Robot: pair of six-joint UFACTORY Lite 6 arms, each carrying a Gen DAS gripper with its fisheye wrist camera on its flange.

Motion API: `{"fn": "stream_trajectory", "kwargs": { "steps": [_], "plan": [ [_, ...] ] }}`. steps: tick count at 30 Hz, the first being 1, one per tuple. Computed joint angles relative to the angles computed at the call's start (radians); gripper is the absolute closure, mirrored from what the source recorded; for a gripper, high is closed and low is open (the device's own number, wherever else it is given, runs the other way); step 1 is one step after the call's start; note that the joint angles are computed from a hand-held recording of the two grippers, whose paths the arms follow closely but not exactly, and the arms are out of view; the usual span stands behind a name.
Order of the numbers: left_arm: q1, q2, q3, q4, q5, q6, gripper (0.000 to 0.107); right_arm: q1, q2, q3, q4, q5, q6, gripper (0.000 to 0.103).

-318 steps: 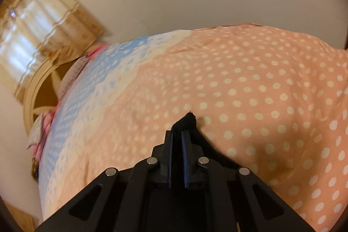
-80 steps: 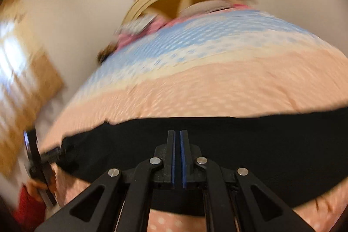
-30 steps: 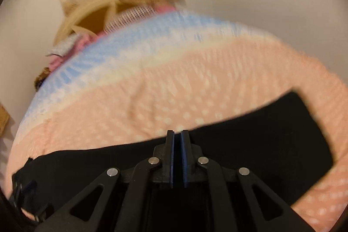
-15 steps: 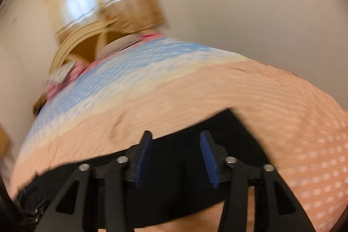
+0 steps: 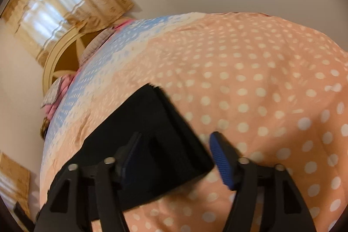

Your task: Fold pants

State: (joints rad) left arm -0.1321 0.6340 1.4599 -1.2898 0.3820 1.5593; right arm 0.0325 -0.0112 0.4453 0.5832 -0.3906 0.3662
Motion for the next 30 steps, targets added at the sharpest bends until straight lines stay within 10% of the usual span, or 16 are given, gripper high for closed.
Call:
{"fn": "stream_trajectory", "kwargs": {
  "steps": [4,10,17,24,30],
  "plan": [
    [0.021,-0.019,-0.022,-0.015,0.016,0.026,0.008,0.086,0.081,0.063,0.226,-0.006,-0.233,0.038],
    [0.08,-0.028,-0.03,-0.03,0.046,0.028,0.008,0.189,0.077,0.097,0.622,-0.018,-0.611,0.083],
    [0.138,-0.031,-0.027,-0.059,0.076,0.046,0.008,0.325,0.027,0.183,0.953,-0.131,-0.892,0.087],
    [0.191,-0.006,0.013,-0.045,0.125,0.011,0.008,0.596,0.288,0.745,1.323,-0.319,-1.492,0.087],
    [0.243,0.006,0.024,-0.055,0.149,0.038,0.008,0.694,0.794,1.373,1.529,-0.27,-1.92,0.087]
  ]
}}
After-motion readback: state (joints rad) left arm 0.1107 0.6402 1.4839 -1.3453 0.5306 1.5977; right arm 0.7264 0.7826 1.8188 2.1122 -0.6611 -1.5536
